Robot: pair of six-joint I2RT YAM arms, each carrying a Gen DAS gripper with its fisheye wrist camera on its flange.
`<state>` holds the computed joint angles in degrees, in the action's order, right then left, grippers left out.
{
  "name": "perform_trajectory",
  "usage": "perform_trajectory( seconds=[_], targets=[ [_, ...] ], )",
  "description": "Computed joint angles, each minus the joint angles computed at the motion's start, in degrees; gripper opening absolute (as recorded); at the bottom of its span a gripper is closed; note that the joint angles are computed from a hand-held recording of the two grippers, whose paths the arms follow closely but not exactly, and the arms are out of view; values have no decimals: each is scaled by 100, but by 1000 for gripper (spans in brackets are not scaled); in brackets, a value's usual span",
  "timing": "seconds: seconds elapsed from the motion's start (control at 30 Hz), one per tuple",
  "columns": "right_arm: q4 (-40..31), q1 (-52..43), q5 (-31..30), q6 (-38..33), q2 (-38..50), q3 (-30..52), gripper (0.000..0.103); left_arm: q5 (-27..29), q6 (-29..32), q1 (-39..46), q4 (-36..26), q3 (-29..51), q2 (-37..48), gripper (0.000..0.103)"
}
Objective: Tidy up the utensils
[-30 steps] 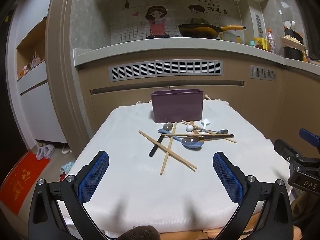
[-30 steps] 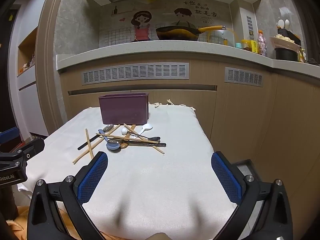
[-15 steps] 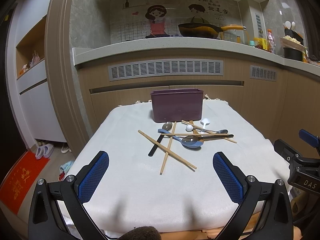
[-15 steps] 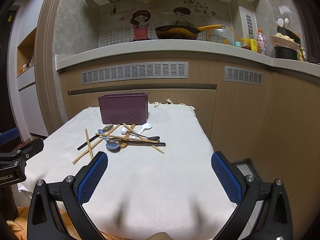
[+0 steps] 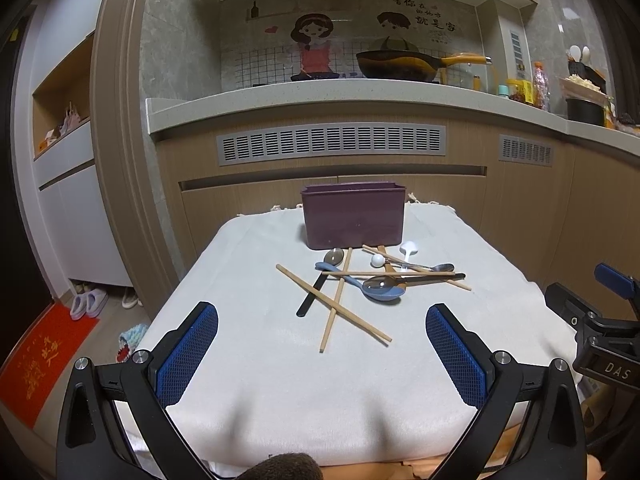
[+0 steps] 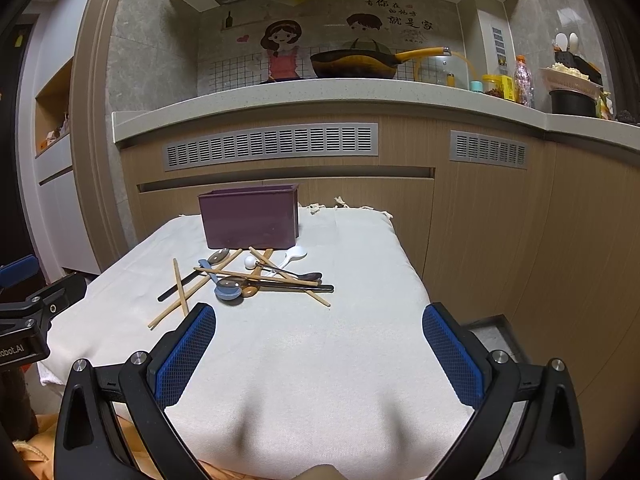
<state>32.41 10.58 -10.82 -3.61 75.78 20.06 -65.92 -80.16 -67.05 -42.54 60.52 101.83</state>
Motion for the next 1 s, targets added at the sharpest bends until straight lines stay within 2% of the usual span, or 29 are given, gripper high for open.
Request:
perform_trajectory(
  seconds=[1.0],
  targets=[
    [46, 46, 23, 61, -108, -81, 103, 187, 8, -2, -13, -25, -83, 103]
  ],
)
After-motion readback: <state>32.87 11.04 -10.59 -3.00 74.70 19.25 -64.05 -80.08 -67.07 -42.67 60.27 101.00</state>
